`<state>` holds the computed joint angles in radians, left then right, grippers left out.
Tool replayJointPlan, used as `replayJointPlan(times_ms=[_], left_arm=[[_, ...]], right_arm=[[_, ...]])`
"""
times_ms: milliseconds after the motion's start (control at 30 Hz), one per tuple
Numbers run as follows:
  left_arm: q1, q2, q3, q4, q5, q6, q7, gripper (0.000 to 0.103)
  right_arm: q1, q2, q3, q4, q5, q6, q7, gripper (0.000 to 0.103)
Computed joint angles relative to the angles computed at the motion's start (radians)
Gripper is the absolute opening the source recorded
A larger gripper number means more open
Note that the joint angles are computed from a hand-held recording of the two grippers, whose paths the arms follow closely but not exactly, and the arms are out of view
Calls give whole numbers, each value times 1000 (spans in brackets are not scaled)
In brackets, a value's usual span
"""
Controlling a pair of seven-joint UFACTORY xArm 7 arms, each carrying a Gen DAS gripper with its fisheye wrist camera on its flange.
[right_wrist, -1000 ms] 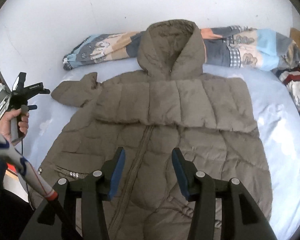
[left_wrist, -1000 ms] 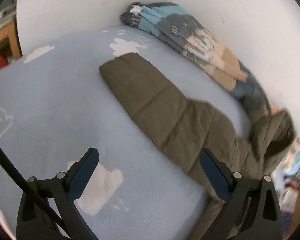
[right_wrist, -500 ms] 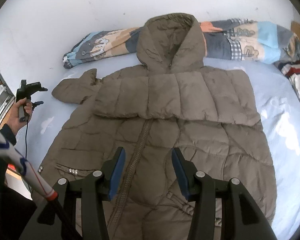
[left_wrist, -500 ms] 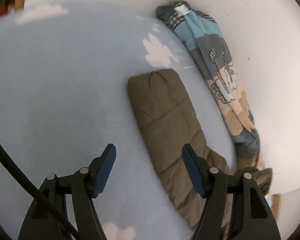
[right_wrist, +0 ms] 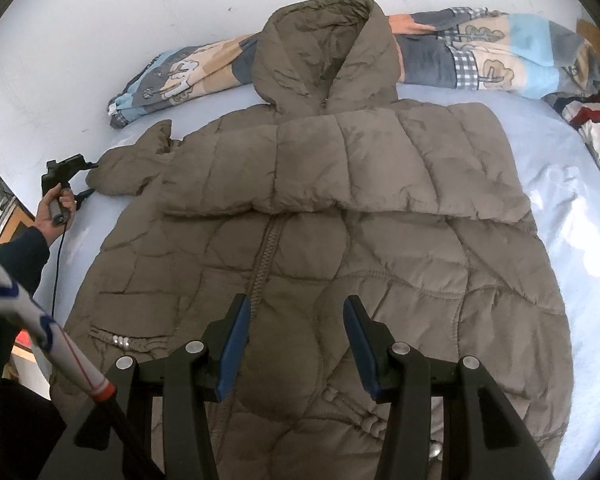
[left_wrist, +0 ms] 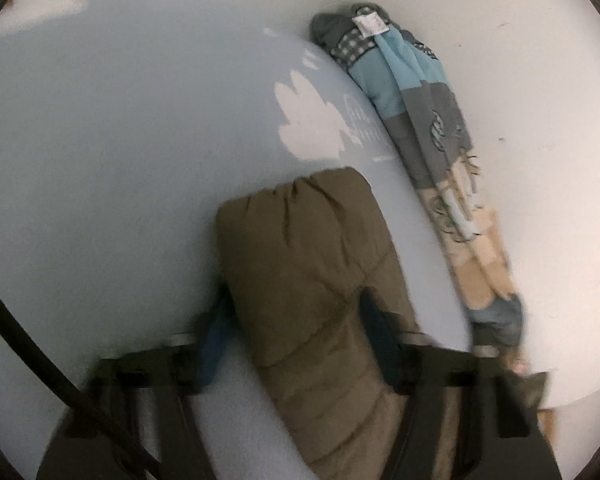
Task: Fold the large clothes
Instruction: 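Reach the left tool to the other sleeve cuff and grasp it, then fold the held sleeve across the jacket body and open the left tool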
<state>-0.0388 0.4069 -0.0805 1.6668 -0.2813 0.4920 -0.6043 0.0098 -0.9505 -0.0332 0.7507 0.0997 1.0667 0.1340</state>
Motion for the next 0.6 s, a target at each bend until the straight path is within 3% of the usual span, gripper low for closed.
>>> replayJointPlan(times_ms=[33, 233, 400, 600], left_arm=[[-14, -4, 12, 0, 29, -2, -11, 17], [-79, -125, 50, -70, 157, -62, -93, 15], [-149, -215, 29, -13, 298, 6, -82, 15], [-306, -246, -55, 125, 462, 127, -27, 15]], right_arm=[[-1, -1, 0, 0, 1, 1, 3, 52], [-10, -13, -5, 9, 3, -7, 18, 52], [-26, -33, -27, 34, 17, -14, 46, 52], [-62, -53, -44, 66, 14, -37, 91, 52]])
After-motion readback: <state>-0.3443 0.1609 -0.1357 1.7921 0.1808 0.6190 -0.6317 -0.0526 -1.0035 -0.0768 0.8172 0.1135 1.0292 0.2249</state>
